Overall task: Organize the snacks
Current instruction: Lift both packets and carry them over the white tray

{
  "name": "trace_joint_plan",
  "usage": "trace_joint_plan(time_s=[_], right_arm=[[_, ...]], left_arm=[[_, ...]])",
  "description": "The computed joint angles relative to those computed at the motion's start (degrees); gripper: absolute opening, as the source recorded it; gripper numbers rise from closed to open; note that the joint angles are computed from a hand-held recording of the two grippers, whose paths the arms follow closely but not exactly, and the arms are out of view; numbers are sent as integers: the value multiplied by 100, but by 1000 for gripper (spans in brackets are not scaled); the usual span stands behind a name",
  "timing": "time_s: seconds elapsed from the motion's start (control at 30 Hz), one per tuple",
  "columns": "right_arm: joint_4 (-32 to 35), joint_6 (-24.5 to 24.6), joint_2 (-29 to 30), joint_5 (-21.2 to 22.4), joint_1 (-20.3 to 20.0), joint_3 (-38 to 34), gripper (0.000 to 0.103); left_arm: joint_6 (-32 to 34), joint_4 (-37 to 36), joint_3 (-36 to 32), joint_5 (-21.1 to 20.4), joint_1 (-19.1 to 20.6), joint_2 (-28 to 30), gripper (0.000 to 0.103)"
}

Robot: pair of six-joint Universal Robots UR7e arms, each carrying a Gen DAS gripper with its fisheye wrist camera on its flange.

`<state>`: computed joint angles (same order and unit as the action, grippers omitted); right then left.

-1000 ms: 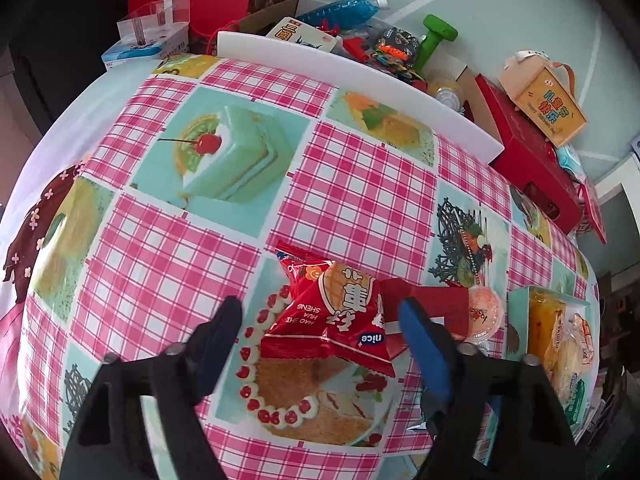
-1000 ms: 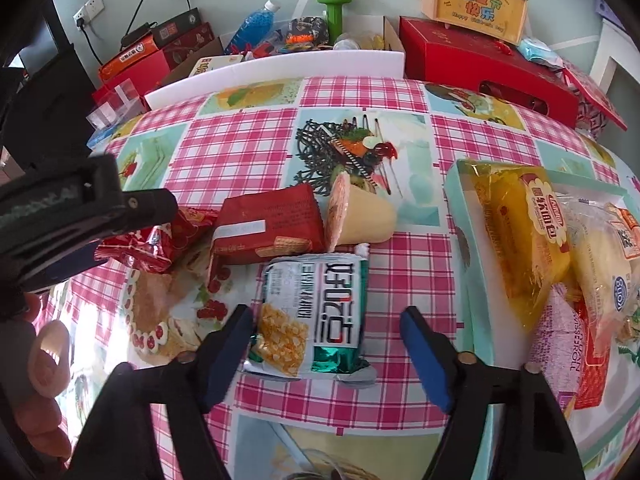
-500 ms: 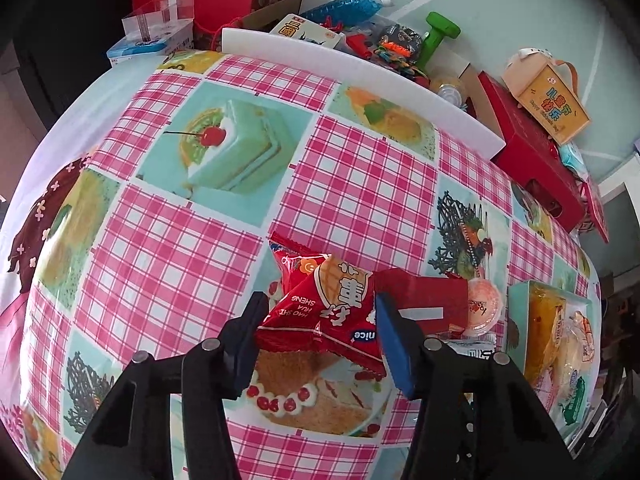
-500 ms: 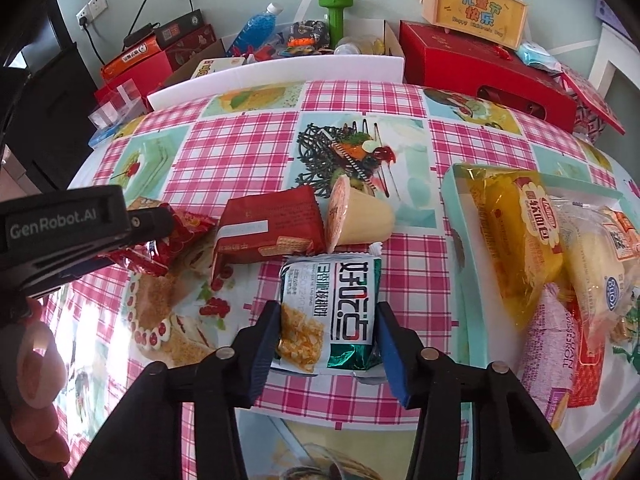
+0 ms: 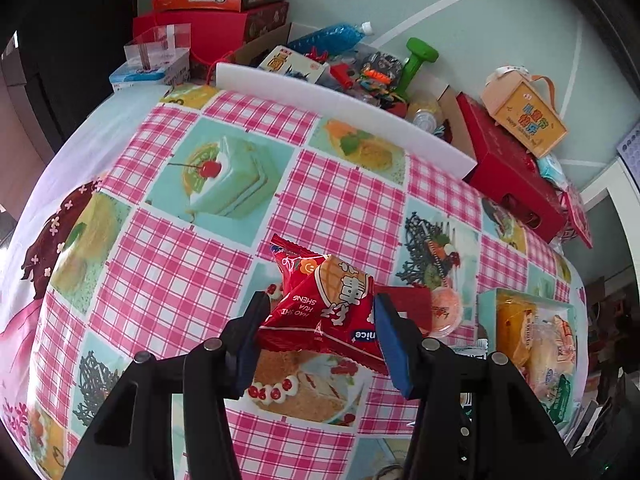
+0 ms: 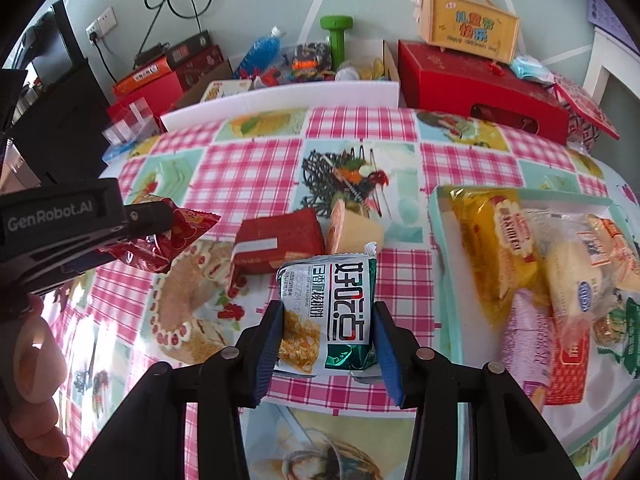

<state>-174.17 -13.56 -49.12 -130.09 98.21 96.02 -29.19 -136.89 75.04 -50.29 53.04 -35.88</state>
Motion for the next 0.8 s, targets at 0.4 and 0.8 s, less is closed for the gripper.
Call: trace_joint_plan(time_s=[0.4, 0.8], right_arm=[[-428, 151, -523, -63, -24, 356, 47], [-961, 736, -1314, -631, -383, 821, 47]], left_arm=[[600, -566, 45, -359, -306, 38, 54], [1239, -611, -174, -1300, -662, 423, 54]])
